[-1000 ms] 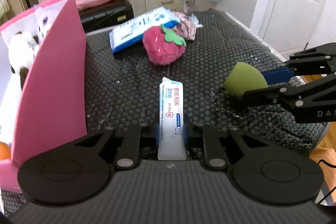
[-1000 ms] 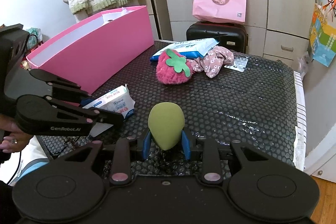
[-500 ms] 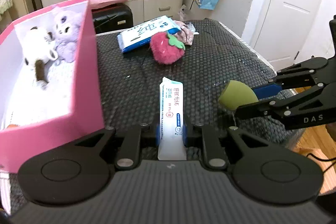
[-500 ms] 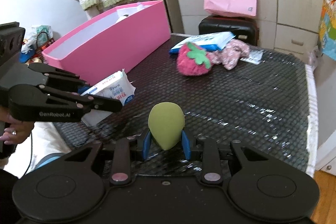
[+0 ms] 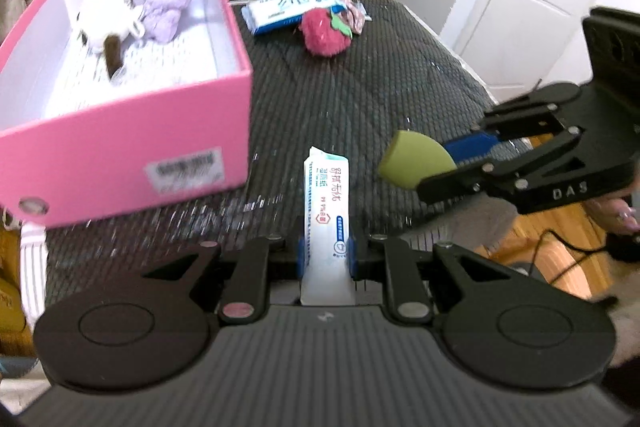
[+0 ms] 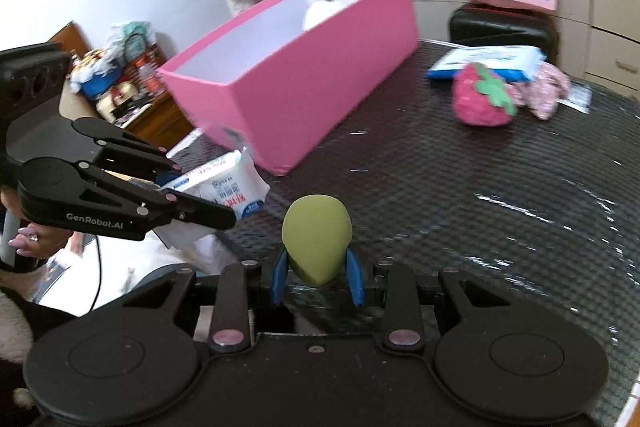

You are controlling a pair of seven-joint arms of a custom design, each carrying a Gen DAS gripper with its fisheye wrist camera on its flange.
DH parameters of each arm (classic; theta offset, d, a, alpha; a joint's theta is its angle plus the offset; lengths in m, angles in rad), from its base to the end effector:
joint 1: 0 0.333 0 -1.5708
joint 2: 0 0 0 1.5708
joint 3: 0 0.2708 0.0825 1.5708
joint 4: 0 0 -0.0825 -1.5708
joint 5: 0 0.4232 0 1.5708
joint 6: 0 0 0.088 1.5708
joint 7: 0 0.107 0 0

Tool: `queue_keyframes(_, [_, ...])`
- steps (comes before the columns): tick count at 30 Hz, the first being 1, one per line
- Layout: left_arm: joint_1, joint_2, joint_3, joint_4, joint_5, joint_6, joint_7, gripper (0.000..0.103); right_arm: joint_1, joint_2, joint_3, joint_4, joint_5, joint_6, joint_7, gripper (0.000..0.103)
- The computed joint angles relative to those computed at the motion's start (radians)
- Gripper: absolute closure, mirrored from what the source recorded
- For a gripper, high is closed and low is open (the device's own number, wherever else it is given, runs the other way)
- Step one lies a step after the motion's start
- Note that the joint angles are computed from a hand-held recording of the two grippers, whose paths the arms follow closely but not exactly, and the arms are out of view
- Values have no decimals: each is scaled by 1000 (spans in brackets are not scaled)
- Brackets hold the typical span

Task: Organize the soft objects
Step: 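Lift and carry the toothpaste tube and green sponge toward the pink box with both tools, then lower both held items into the pink box and open both grippers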

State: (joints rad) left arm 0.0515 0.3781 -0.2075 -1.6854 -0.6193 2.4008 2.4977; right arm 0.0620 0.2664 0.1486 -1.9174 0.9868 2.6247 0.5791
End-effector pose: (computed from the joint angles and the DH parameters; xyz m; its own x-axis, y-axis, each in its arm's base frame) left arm 0.7000 -0.1020 0.3615 -0.6493 -0.7344 0.1978 -0.6860 0.4533 -0.5691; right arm 0.6537 0.1162 0.3297 0.4838 -0.8155 -0.3176 -0.7477 -0.1965 -0.6343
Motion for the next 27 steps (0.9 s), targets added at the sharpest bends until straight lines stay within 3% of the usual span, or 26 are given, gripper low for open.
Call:
queue_keyframes(7, [62, -89, 13, -71, -120, -48, 86, 85, 33, 2, 17, 40, -42, -27, 29, 67])
queue_keyframes(14, [89, -100, 35, -55, -244, -10, 167, 85, 61, 31, 41, 122, -40, 24, 30, 67])
queue_keyframes(20, [113, -15, 24, 72, -305, -4, 188, 85, 69, 144, 71, 296, -80, 64, 58, 67])
queue_keyframes(23, [116, 65, 10, 183, -289, 6, 162, 85, 93, 217, 68, 391, -180, 122, 137, 67])
queue_keyframes(27, [101, 187, -8, 339, -217, 53, 105, 85, 123, 347, 48, 574, -328, 121, 270, 67])
